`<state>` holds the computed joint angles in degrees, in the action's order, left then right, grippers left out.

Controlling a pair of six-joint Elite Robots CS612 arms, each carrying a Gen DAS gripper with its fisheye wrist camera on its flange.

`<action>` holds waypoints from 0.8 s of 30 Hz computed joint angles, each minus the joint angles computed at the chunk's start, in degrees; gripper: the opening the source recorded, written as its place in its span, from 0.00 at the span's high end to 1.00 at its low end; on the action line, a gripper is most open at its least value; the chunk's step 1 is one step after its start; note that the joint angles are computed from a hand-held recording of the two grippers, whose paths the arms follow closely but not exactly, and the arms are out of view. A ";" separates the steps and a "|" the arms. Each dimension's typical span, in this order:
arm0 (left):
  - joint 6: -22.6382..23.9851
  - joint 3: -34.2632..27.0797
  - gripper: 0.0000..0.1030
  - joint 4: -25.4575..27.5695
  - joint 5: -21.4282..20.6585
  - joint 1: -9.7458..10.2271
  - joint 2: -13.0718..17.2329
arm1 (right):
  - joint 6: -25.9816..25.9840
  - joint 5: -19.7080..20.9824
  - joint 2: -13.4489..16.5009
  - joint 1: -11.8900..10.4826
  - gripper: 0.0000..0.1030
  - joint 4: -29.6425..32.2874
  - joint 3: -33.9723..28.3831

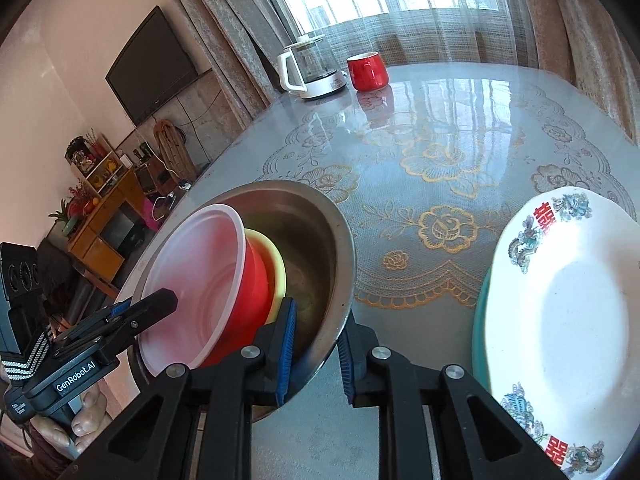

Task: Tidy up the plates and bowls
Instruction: 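Lift the steel bowl with its nested bowls over the plate stack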

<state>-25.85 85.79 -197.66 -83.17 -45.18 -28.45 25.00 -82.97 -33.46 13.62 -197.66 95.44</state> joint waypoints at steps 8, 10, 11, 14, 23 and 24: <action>3.21 -2.04 0.70 1.01 -0.06 -1.53 0.03 | 1.63 -1.93 -1.66 -1.10 0.81 -4.04 4.03; 4.01 -2.63 0.70 1.46 -0.17 -1.93 0.09 | 2.16 -2.38 -2.10 -1.42 0.81 -5.11 5.25; 4.47 -2.97 0.70 1.71 -0.23 -2.18 0.12 | 2.43 -2.59 -2.30 -1.60 0.81 -5.58 5.79; 5.71 -3.90 0.70 2.28 -0.67 -2.82 0.29 | 3.27 -3.47 -2.99 -2.14 0.81 -7.01 7.58; 8.20 -7.29 0.69 4.51 -2.81 -4.57 1.14 | 5.18 -6.17 -5.00 -3.99 0.81 -11.09 12.71; 8.41 -7.64 0.69 4.73 -2.99 -4.77 1.24 | 5.31 -6.46 -5.20 -4.19 0.81 -11.42 13.19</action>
<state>-17.44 78.16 -192.93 -86.17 -49.94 -27.21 30.31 -89.42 -38.66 9.43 -209.08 108.63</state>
